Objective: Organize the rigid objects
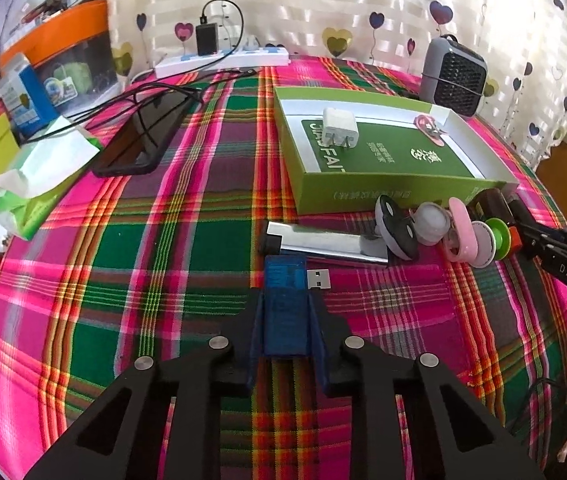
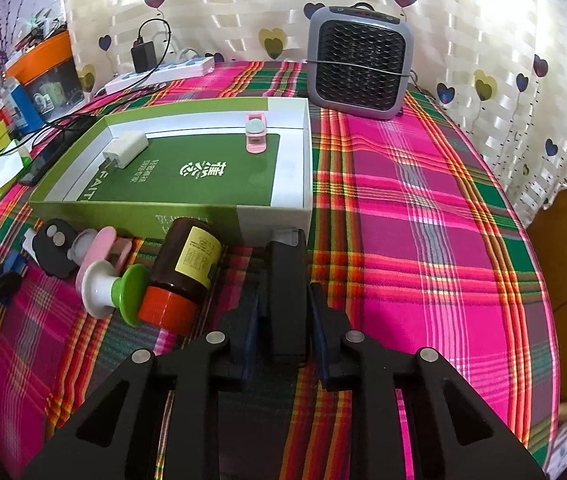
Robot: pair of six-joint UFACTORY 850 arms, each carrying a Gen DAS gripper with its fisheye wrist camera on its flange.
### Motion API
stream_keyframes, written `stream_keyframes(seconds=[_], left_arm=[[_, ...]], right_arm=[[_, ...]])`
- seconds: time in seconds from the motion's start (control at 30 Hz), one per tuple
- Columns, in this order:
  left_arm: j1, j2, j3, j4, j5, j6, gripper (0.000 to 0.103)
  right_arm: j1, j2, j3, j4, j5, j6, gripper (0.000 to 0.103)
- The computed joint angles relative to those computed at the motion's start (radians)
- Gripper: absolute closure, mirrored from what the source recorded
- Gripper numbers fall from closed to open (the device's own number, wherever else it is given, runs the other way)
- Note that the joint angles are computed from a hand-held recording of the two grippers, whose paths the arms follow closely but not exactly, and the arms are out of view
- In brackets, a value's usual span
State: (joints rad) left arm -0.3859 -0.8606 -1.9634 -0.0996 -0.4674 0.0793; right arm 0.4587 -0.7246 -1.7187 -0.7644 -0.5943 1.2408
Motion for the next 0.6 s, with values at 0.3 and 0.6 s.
stream_keyframes(seconds=[0.3,0.6], left_arm=[[0.008,0.004,0.008,-0.062,0.007,0.065,0.082],[0.008,0.008,0.014,-0.063,0.01,0.055,0.082]], right_arm=[[0.012,-0.004,-0.007,-0.006,-0.024,0.04,0.079],[0.015,-0.001,-0.001,-0.013,-0.022,0.054,0.079]])
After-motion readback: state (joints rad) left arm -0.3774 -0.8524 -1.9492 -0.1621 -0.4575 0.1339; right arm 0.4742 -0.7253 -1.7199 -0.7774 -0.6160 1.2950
